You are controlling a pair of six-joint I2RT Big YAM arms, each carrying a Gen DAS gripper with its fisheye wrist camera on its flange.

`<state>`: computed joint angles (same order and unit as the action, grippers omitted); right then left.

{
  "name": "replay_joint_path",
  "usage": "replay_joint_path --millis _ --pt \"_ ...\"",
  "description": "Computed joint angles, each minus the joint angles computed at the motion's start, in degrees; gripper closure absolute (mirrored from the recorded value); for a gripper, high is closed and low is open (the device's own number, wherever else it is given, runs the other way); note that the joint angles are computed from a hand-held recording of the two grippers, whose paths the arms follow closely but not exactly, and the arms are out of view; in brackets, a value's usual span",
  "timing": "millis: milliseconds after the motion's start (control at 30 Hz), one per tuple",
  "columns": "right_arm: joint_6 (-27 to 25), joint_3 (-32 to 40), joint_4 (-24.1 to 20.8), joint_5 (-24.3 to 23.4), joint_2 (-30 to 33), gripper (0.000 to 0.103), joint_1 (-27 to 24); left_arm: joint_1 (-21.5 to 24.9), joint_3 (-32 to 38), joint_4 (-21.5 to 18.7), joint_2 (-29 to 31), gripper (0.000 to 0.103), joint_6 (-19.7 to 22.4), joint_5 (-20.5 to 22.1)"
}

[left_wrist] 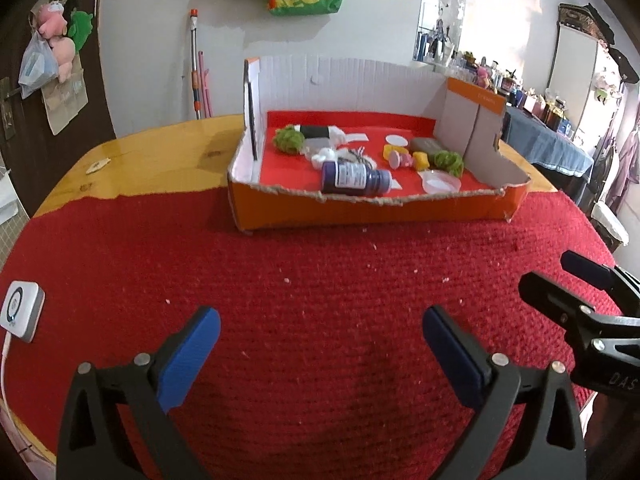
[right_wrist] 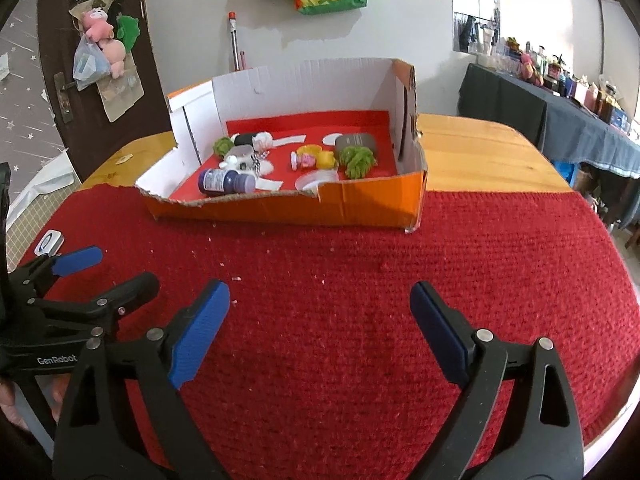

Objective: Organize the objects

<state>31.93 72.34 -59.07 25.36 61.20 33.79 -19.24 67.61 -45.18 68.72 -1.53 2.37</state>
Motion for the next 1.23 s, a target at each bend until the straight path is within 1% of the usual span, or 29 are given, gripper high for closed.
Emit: replay_joint_path --millis 267,500,800,1233 --pt "0.9 -1.3 -0.3 -0.3 -0.2 0.010 -0.4 -0.1 -0.7 -0.4 0.3 0.000 -0.3 0.2" --pt "1.7 -2.4 -0.5 -1.7 0.1 0.010 -1.0 0.4 -1.0 -0.6 0.5 0.000 -0.6 0.5" --pt "1.6 -2.8 -0.2 -1.9 0.0 0.010 -1.2 -0.6 -0.9 -1.1 0.8 0.000 0.1 -1.8" --pt "1.4 -2.8 -0.1 -1.8 0.2 0.010 -1.1 -0.5 -0.9 -1.4 0.9 0.000 0.1 -1.8"
